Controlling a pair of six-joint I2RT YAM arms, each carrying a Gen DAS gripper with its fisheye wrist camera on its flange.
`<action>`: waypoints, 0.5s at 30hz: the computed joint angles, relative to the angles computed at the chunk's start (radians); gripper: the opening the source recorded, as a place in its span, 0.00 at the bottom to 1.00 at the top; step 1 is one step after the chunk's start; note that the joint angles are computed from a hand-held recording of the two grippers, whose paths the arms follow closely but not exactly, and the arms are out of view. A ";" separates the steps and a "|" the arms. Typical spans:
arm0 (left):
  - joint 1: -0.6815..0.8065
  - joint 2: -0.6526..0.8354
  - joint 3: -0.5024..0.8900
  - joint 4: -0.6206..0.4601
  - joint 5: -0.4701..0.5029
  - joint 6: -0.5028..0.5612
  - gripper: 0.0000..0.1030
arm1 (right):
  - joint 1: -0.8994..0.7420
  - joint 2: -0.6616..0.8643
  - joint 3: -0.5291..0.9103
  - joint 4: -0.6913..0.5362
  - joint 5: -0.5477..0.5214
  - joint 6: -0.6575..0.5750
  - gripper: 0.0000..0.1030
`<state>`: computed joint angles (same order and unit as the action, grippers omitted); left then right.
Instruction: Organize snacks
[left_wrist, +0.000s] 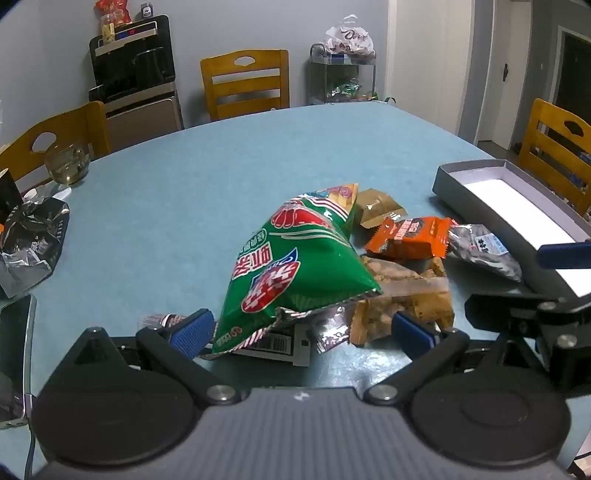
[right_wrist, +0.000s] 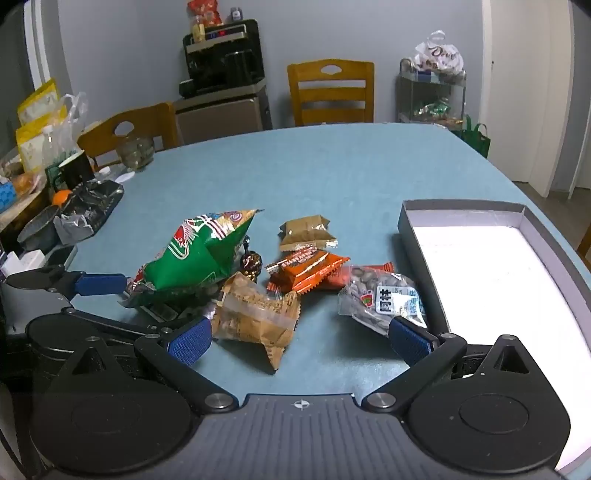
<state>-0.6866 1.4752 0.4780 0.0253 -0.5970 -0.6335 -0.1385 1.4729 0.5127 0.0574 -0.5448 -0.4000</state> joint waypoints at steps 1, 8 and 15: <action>0.001 -0.001 0.003 -0.010 0.008 -0.004 1.00 | 0.001 0.002 0.005 -0.004 0.001 0.002 1.00; 0.004 0.019 0.001 0.010 0.015 -0.018 1.00 | -0.026 0.003 -0.004 0.003 -0.024 -0.005 1.00; 0.012 0.030 0.008 0.015 0.024 -0.011 1.00 | -0.023 0.006 -0.004 0.002 -0.023 -0.009 1.00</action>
